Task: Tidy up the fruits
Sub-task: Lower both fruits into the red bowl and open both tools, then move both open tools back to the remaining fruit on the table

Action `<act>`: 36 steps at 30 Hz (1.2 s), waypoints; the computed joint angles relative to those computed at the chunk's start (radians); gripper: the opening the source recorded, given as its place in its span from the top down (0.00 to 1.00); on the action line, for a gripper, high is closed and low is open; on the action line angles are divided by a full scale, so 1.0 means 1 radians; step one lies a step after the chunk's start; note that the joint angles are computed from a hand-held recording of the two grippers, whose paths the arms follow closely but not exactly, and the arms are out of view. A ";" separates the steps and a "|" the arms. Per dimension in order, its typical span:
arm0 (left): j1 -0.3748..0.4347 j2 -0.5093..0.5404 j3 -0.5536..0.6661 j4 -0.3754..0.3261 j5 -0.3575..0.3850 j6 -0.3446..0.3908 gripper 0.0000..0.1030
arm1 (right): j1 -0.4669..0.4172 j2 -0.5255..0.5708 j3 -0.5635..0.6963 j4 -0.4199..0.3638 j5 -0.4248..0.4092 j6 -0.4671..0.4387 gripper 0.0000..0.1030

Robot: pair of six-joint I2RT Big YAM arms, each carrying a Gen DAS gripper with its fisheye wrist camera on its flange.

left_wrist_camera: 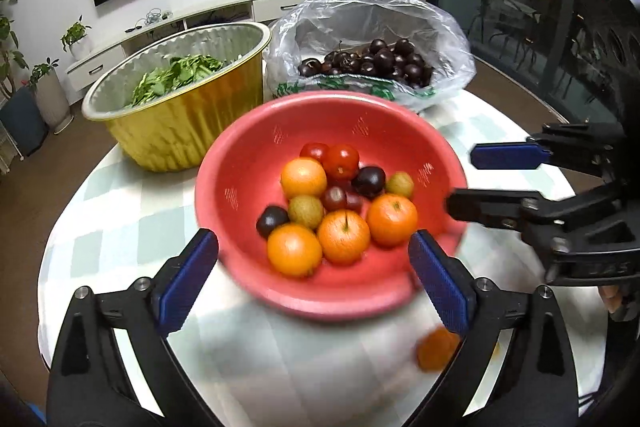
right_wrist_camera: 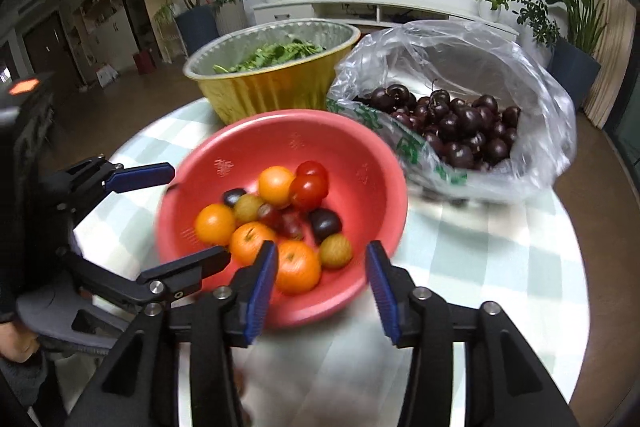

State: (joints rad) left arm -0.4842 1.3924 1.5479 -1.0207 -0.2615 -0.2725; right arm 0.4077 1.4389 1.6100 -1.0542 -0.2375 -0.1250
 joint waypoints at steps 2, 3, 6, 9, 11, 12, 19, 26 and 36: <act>-0.015 -0.044 -0.045 0.003 -0.004 -0.021 0.06 | -0.014 -0.051 -0.056 0.011 -0.044 -0.010 0.44; -0.023 -0.066 -0.068 0.000 -0.007 -0.036 0.04 | -0.019 -0.081 -0.092 0.017 -0.060 -0.022 0.44; -0.047 -0.119 -0.124 -0.017 -0.018 -0.081 0.02 | -0.021 -0.151 -0.178 0.009 -0.091 -0.050 0.44; -0.080 -0.175 -0.188 -0.035 -0.019 -0.129 0.00 | -0.015 -0.199 -0.245 -0.007 -0.108 -0.066 0.44; -0.113 -0.205 -0.227 -0.049 -0.025 -0.167 0.00 | 0.000 -0.223 -0.284 -0.009 -0.101 -0.077 0.44; -0.127 -0.216 -0.244 -0.054 -0.026 -0.180 0.00 | 0.014 -0.229 -0.299 -0.010 -0.085 -0.081 0.44; -0.213 -0.294 -0.326 -0.089 -0.053 -0.284 0.00 | 0.083 -0.225 -0.325 -0.019 -0.020 -0.107 0.45; -0.214 -0.305 -0.324 -0.111 -0.061 -0.306 0.00 | 0.103 -0.202 -0.317 -0.026 0.030 -0.114 0.51; -0.196 -0.246 -0.276 -0.135 -0.048 -0.279 0.00 | 0.105 -0.198 -0.312 -0.028 0.068 -0.135 0.65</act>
State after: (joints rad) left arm -0.6802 1.1459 1.2719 -1.1561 -0.3094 -0.5518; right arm 0.5128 1.2414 1.2984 -1.0823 -0.1700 -0.2599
